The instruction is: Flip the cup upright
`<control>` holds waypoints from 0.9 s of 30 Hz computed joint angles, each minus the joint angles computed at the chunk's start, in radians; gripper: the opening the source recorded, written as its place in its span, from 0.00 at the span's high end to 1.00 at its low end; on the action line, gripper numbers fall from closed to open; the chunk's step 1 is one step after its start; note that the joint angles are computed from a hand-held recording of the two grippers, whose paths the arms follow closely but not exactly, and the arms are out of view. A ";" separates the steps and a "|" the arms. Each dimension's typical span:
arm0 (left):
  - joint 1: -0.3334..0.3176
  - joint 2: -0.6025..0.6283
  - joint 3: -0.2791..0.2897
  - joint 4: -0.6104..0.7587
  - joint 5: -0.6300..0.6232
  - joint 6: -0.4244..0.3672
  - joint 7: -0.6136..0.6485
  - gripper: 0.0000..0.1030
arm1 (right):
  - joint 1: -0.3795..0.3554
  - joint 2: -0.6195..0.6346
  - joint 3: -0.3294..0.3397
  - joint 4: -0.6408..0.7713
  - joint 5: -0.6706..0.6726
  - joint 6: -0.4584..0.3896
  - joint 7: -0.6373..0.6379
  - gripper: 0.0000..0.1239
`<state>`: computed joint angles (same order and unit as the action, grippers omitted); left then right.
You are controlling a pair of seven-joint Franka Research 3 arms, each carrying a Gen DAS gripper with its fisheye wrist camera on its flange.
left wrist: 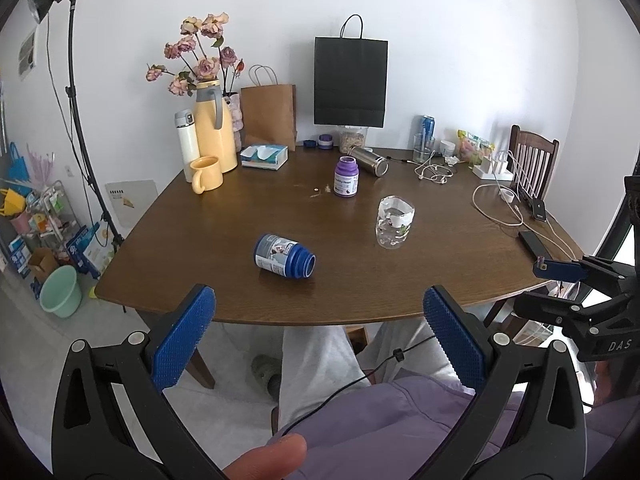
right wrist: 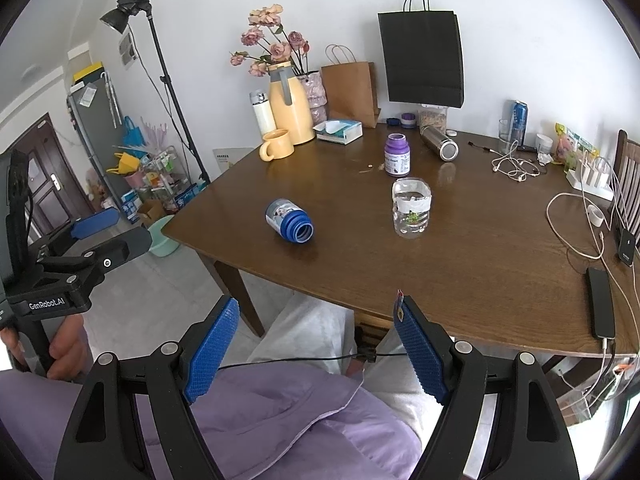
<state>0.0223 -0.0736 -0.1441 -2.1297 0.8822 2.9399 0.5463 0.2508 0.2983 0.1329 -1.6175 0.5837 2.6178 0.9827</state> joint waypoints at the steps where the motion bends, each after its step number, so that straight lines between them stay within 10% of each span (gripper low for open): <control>1: -0.002 -0.001 0.003 0.000 -0.019 0.001 0.019 0.00 | -0.001 0.003 -0.001 0.008 -0.001 -0.007 0.003 0.32; 27: 0.005 0.005 0.006 -0.009 -0.038 0.029 0.055 0.00 | 0.005 0.002 0.002 -0.004 -0.017 0.028 0.006 0.32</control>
